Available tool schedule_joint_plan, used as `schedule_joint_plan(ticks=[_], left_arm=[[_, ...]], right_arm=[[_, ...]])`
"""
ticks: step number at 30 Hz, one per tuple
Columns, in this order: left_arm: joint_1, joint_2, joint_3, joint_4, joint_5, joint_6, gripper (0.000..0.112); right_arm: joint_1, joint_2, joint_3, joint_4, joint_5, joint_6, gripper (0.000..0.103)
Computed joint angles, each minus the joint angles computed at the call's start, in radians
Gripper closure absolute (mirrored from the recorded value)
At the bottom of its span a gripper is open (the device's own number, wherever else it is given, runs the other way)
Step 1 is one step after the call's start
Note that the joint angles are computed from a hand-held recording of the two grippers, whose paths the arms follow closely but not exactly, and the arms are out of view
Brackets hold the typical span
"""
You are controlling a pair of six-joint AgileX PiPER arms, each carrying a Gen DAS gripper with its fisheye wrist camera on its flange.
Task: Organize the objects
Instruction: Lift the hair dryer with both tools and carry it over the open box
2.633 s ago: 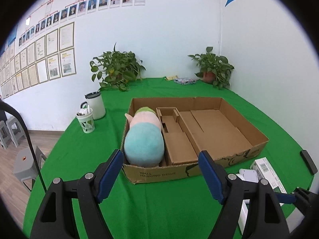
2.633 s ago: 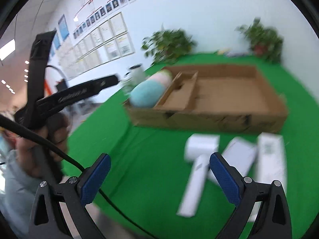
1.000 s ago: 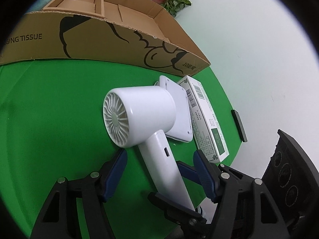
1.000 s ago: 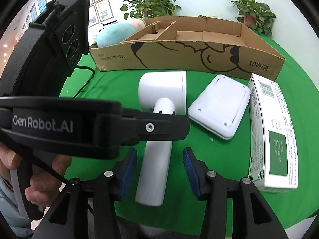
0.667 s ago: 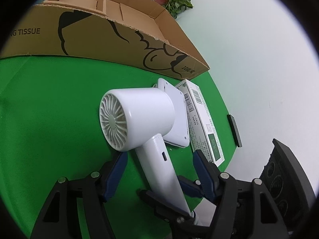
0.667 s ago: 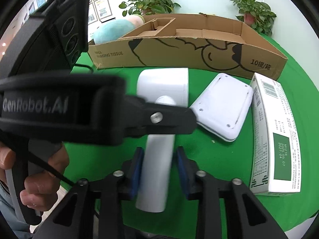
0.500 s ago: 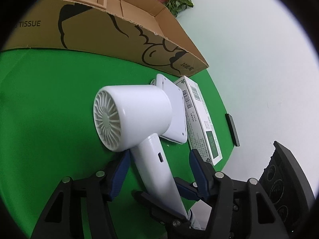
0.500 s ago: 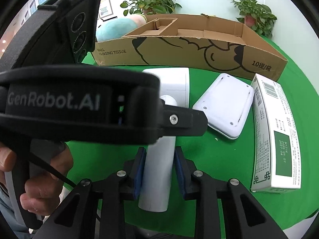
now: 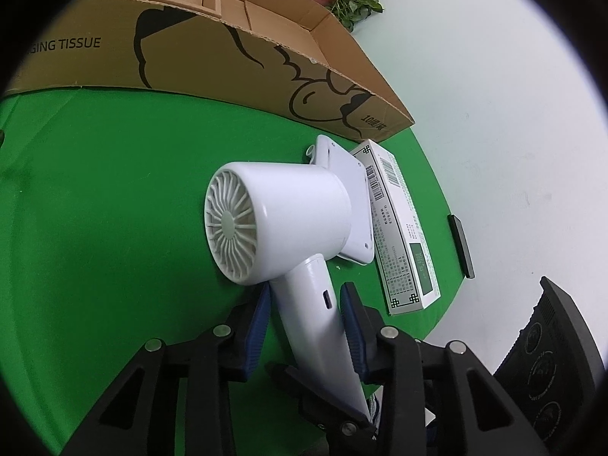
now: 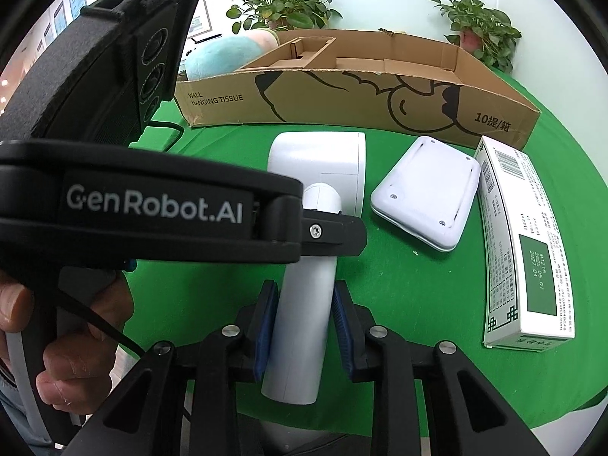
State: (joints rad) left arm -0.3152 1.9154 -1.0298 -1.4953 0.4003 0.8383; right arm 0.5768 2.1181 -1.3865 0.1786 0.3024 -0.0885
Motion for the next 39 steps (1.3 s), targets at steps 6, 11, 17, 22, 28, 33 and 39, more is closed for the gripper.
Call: schedule_joint_plan(ticks=[6,11,17,22,28,33,39], left_arm=[[-0.022,-0.047,-0.013,0.097,-0.051,-0.104,0.078],[-0.036,-0.060,-0.042,0.208,-0.074,-0.216,0.078],[-0.043,-0.079,-0.053,0.299,-0.083,-0.310,0.078],[-0.051,-0.082,-0.093,0.404,-0.095,-0.412,0.078],[-0.042,-0.117,-0.124,0.553,-0.086,-0.532,0.078],[-0.034,-0.122,-0.152,0.640,-0.069,-0.602,0.078],[-0.024,-0.130,-0.177,0.697,-0.052,-0.650,0.078]], right_arm=[[-0.006,-0.060,0.075,0.076,-0.056,-0.071,0.076],[-0.010,-0.069,0.052,0.105,-0.057,-0.099,0.076],[-0.016,-0.097,0.076,0.156,-0.067,-0.148,0.076],[-0.011,-0.101,0.066,0.145,-0.075,-0.136,0.076],[-0.014,-0.105,0.018,0.129,-0.070,-0.125,0.076],[-0.023,-0.079,-0.052,0.131,-0.046,-0.128,0.076],[-0.029,-0.051,-0.123,0.113,-0.011,-0.119,0.076]])
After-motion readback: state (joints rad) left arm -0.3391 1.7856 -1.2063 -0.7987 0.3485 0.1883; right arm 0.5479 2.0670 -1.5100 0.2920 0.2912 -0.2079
